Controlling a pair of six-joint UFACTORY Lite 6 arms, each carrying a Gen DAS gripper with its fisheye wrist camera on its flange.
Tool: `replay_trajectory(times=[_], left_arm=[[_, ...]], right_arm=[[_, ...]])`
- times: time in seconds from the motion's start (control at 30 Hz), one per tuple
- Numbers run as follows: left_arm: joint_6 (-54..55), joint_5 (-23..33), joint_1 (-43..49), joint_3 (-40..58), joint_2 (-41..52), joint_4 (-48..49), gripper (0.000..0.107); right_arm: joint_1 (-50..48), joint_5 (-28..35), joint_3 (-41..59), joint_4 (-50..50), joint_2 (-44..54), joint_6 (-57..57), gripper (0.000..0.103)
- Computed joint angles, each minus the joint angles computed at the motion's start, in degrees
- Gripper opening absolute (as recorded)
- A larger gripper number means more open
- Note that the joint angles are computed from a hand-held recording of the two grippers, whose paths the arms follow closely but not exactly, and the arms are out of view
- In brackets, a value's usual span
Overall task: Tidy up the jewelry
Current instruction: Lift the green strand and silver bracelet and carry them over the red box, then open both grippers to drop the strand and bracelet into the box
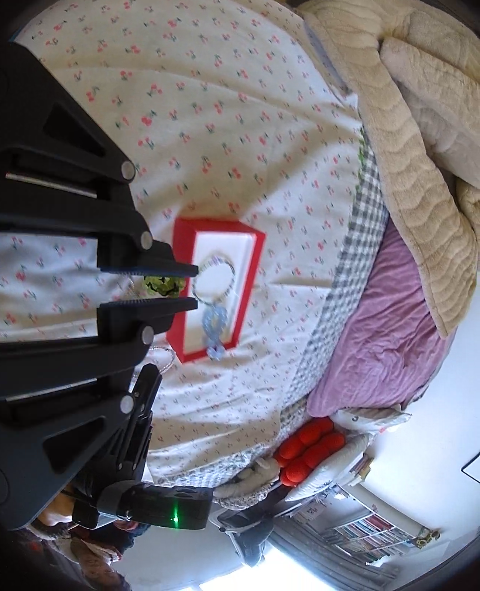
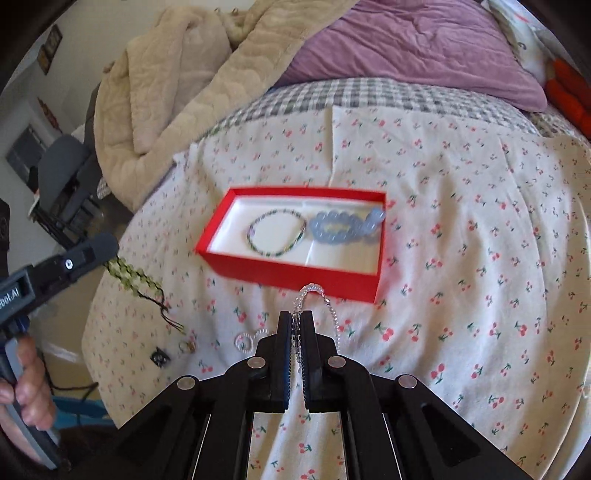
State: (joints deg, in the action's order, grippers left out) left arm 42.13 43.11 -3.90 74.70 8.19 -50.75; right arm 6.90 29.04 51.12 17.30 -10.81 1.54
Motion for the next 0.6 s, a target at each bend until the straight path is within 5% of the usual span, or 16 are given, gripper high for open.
replay_trajectory(times=[0.47, 0.6], left_arm=[[-1.61, -2.13, -10.78, 19.33, 17.39, -10.29, 0.012], [-5.32, -5.49, -11.01, 23.89, 24.21, -4.91, 0.012]], right_arm=[[-10.20, -0.72, 7.41, 8.83, 3.07, -8.90, 0.004], [-11.29, -1.58, 8.57, 10.96, 5.59, -11.06, 0.004]])
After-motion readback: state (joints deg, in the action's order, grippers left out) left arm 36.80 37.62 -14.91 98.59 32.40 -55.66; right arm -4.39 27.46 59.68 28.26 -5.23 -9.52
